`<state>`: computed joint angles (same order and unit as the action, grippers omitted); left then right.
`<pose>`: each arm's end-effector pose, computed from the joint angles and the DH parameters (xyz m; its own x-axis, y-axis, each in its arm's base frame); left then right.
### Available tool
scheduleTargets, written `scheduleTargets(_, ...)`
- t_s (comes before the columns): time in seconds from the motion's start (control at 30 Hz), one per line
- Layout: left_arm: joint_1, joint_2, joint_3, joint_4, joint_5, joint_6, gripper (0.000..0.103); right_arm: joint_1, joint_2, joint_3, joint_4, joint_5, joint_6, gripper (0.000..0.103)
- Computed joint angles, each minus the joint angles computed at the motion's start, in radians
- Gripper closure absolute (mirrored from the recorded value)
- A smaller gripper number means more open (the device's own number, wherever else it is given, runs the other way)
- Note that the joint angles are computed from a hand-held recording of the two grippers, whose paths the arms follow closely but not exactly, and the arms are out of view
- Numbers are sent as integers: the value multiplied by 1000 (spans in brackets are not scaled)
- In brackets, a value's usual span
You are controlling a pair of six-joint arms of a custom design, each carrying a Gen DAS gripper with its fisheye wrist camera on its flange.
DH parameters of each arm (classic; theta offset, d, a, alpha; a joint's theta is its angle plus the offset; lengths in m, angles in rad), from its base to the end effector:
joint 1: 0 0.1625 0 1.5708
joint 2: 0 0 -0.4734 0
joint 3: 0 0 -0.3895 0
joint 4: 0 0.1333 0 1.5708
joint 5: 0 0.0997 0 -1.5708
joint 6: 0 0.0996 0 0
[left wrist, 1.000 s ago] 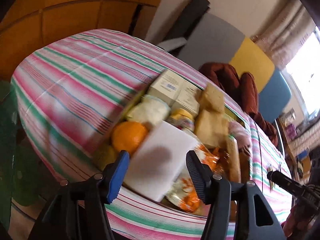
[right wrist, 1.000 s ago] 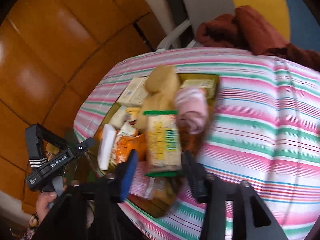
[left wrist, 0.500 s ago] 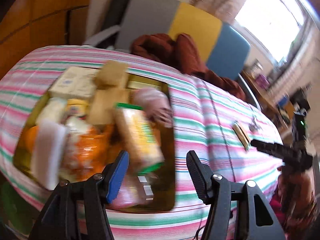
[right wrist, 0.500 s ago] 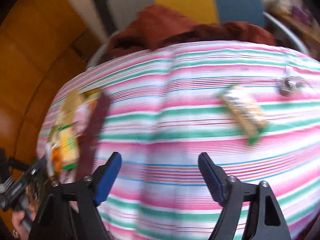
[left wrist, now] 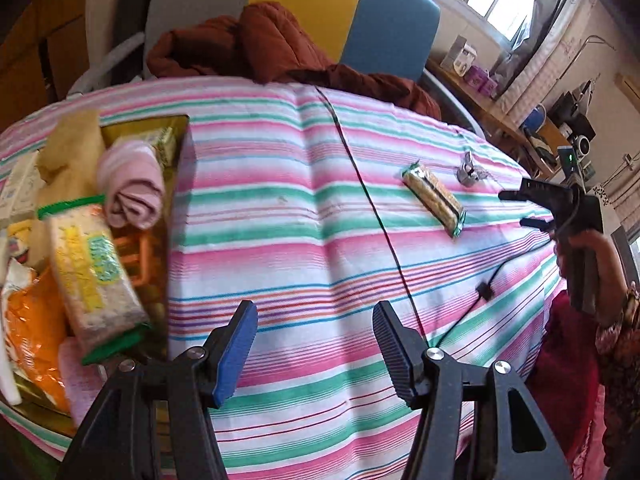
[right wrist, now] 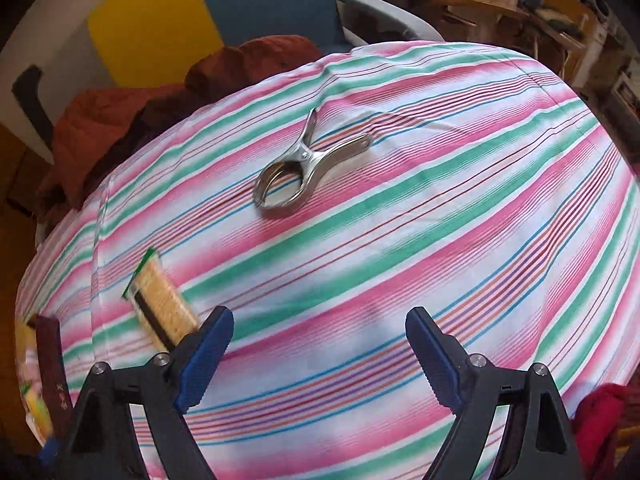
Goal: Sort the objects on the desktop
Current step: 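Move both open tools toward the silver clip and black-striped cracker pack, then grasp the silver clip with the right tool while the left tool grasps the black-striped cracker pack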
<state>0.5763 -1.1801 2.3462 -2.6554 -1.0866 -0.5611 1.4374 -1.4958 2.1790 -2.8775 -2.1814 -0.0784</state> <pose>-0.2592 -0.3827 0.1462 -0.8261 0.3568 -0.4361 0.4678 0.8657 -0.1779 0.0135 -0.4721 0.3807 -0.7736 0.3764 0.5098 0.0475 0.8367 -0.5456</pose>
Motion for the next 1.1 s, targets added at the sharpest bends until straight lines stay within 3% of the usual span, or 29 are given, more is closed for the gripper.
scheduleTargets(0.1,-9,19,-1,1,0,1,42,-32,23,-36,-43,59,-31,43)
scheduleTargets(0.13,-15,22,1,2,3,0,42,-36,32,-47,-50,71,-35,45)
scheduleTargets(0.3,-18,40,-4,21,2,-20,42,-47,93,-104,-101,131,-30,45)
scheduleTargets(0.37,-16,48,-9,29,4,-23,42,-50,122,-133,-85,122,-17,45)
scheduleTargets(0.47,-13,61,-20,37,11,-19,42,-46,180,-165,-70,27,-13,45)
scheduleTargets(0.53,-6,79,-35,41,13,-16,42,-54,199,-178,-48,11,-47,46)
scheduleTargets(0.67,13,137,-89,30,-8,15,42,-12,229,-179,-41,-126,-174,66)
scheduleTargets(0.83,18,235,-178,-8,1,84,42,-13,184,-145,45,-133,-273,67)
scheduleTargets(0.93,30,301,-241,-39,-24,92,42,-34,130,-115,102,-105,-252,67)
scheduleTargets(1.1,22,406,-350,-51,-39,117,42,-88,66,-84,99,-6,-221,75)
